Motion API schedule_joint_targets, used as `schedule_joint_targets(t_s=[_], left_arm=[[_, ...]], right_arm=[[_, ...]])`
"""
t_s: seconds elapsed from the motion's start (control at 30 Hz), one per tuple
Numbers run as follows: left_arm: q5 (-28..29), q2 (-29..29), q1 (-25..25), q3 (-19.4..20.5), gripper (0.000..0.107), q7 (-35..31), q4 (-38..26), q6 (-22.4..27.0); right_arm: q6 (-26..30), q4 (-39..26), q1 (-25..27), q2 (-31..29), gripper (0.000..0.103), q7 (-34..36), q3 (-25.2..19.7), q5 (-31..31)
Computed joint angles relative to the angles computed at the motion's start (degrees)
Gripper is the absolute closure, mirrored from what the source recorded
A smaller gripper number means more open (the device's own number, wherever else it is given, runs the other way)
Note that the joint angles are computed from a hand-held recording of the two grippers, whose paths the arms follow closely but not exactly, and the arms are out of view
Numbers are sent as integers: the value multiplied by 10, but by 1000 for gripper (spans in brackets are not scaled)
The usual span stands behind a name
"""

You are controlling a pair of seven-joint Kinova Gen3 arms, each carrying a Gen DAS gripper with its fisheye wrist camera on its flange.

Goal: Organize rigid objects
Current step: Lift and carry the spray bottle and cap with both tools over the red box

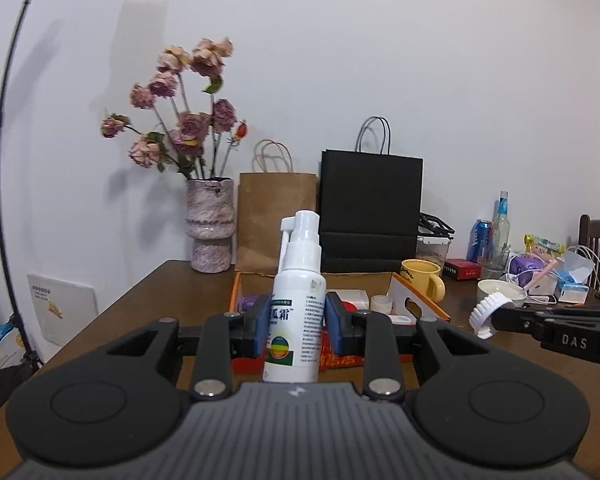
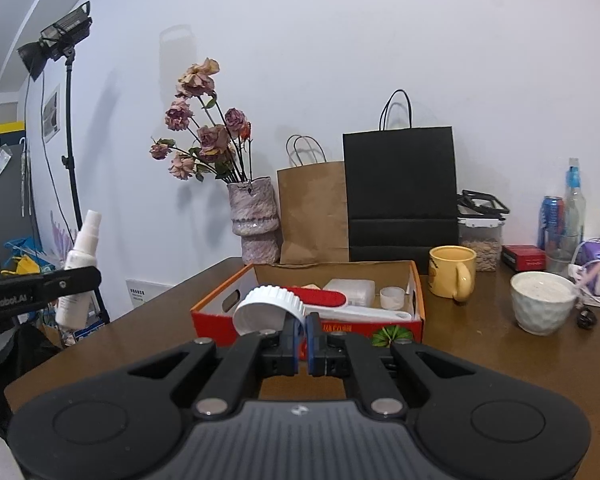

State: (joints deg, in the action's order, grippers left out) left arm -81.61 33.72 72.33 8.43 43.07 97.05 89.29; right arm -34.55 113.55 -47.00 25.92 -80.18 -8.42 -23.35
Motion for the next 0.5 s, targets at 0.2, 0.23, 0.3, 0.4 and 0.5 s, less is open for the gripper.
schedule_joint_targets(t_s=[0.2,0.23,0.3,0.4,0.5], left_arm=[[-26,-25,-59,-8,78,-39,4,-64],[-30,-27,-66,-9,78,-43,3,-72],[-38,-30,-82,-12,78,-55,1,-88],[-47,-35,-109,-17,78,-73,-5,-119],[-48,-49,-146,-18,78,-94,-8,-171]], right_arm=[[76,-90,29,31,99,-4,13,38],[88,-105,31,37,99,-3,17,41],[112,-136,36,48,99,-4,23,52],[158,-191,49,66,99,-10,28,77],[209,-248,66,86,99,-21,24,109]])
